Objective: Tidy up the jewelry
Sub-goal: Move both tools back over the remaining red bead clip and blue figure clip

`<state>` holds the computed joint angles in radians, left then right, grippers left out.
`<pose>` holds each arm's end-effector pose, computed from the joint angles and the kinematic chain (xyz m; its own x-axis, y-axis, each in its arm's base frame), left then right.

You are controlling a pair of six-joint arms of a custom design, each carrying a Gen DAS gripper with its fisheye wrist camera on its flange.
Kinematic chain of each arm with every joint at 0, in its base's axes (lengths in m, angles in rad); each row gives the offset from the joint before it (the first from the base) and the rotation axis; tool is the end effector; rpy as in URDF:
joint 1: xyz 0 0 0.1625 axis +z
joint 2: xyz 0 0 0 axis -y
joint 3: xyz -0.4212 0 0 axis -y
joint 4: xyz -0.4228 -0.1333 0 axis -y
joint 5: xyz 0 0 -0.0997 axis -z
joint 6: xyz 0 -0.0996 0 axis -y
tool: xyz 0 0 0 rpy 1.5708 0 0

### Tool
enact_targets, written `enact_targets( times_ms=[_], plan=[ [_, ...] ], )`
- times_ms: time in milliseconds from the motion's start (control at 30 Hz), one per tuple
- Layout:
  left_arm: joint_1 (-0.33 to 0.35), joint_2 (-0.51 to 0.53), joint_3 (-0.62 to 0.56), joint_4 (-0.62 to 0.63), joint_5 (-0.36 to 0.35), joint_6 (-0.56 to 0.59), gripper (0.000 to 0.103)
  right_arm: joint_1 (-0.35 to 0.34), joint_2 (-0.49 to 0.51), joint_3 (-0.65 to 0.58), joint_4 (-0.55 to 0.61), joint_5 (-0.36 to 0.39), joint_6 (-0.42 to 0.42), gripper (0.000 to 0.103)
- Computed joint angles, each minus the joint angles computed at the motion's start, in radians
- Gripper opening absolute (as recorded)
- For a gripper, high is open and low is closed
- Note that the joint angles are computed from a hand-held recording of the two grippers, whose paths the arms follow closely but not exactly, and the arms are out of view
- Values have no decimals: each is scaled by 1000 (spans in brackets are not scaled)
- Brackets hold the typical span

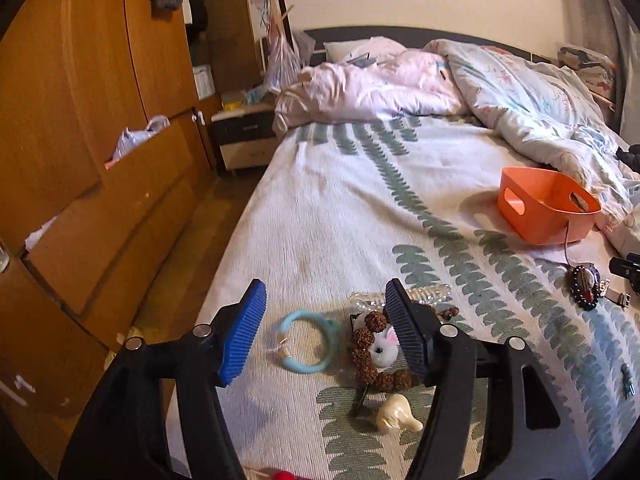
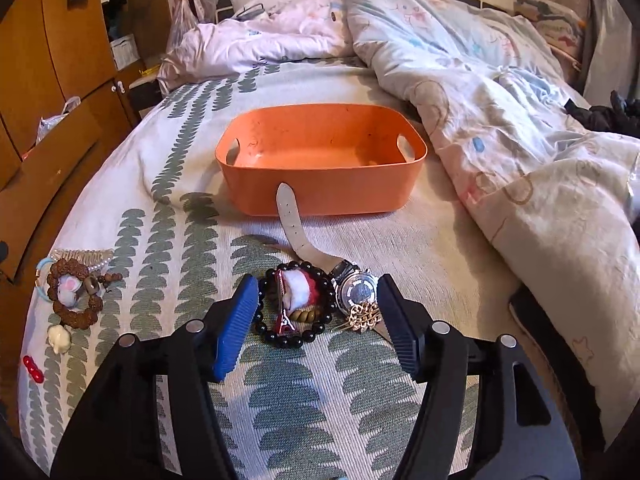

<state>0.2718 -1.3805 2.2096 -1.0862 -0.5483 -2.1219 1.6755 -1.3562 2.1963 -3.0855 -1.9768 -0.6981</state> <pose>-0.2693 -0.3017 0.1547 -0.5517 -0.4371 -0.7103 0.4299 0.5808 -0.6913 0.1464 -0.4943 0.2500 -0.6672 -0.3848 0.6377 -0.6664 0.6910 -0.2802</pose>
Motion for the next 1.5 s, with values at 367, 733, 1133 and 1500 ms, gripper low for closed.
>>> enact_targets(
  times_ms=[367, 733, 1133, 1500],
  plan=[
    [-78, 36, -23, 103, -8, -86, 62, 7, -5, 28, -24, -18, -40, 64],
    [-107, 21, -16, 134, -29, -124, 65, 6, -31, 39, -6, -10, -36, 64],
    [-171, -162, 64, 185, -138, -209, 79, -17, -231, 126, 140, 50, 36, 65],
    [-216, -147, 178, -55, -361, -79, 81, -68, -397, 243, 222, -18, 43, 65]
  ],
)
